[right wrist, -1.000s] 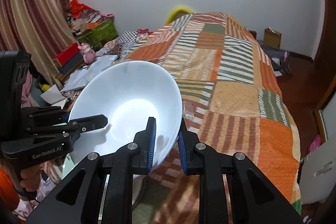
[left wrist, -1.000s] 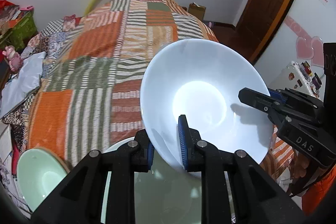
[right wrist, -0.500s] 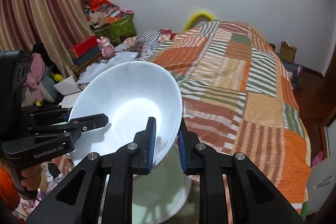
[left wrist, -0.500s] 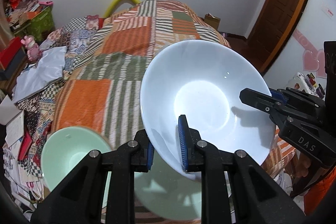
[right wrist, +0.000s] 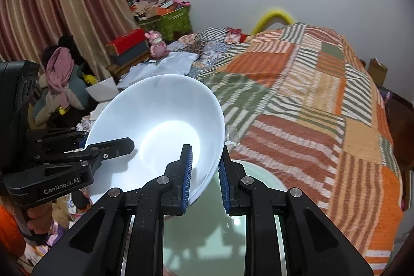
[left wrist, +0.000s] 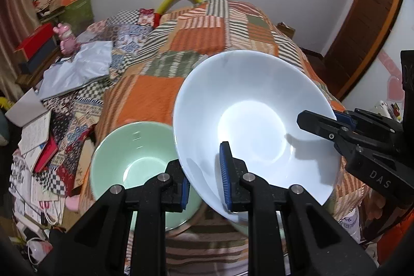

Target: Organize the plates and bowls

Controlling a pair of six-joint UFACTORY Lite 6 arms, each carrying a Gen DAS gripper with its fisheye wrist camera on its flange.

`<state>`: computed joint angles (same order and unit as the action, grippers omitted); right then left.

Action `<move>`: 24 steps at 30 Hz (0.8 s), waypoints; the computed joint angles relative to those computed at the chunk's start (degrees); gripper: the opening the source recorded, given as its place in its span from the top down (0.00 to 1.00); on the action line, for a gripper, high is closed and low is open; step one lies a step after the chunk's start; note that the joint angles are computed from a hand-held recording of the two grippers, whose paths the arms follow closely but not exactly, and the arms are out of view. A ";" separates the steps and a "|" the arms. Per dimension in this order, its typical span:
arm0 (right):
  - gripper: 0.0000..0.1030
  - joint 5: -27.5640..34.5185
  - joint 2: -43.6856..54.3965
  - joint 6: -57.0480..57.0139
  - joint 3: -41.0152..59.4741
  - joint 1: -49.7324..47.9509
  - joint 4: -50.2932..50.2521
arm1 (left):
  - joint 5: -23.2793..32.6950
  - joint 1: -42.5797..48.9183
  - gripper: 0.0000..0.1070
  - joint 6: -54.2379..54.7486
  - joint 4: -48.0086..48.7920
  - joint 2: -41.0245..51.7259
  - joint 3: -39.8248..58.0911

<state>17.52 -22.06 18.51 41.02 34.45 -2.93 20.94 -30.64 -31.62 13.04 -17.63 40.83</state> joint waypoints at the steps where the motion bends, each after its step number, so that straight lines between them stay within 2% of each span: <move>1: 0.83 -0.10 0.74 0.18 0.51 0.54 0.01 | 0.06 1.14 0.81 1.61 -1.29 -1.41 -1.23; 5: 0.83 -1.30 4.18 5.98 2.21 4.10 -4.14 | -0.08 5.29 0.81 7.57 -6.00 -5.44 -5.00; 13: 0.83 -4.49 11.81 7.04 5.40 7.78 -2.72 | -0.15 15.81 0.81 25.28 -19.33 -10.17 -10.81; 19: 0.83 -6.22 17.08 6.09 7.29 9.54 0.07 | -0.92 22.43 0.81 38.38 -29.30 -9.77 -13.41; 24: 0.83 -7.33 21.19 3.50 8.97 9.93 3.88 | -3.30 24.92 0.81 44.35 -33.41 -7.00 -14.30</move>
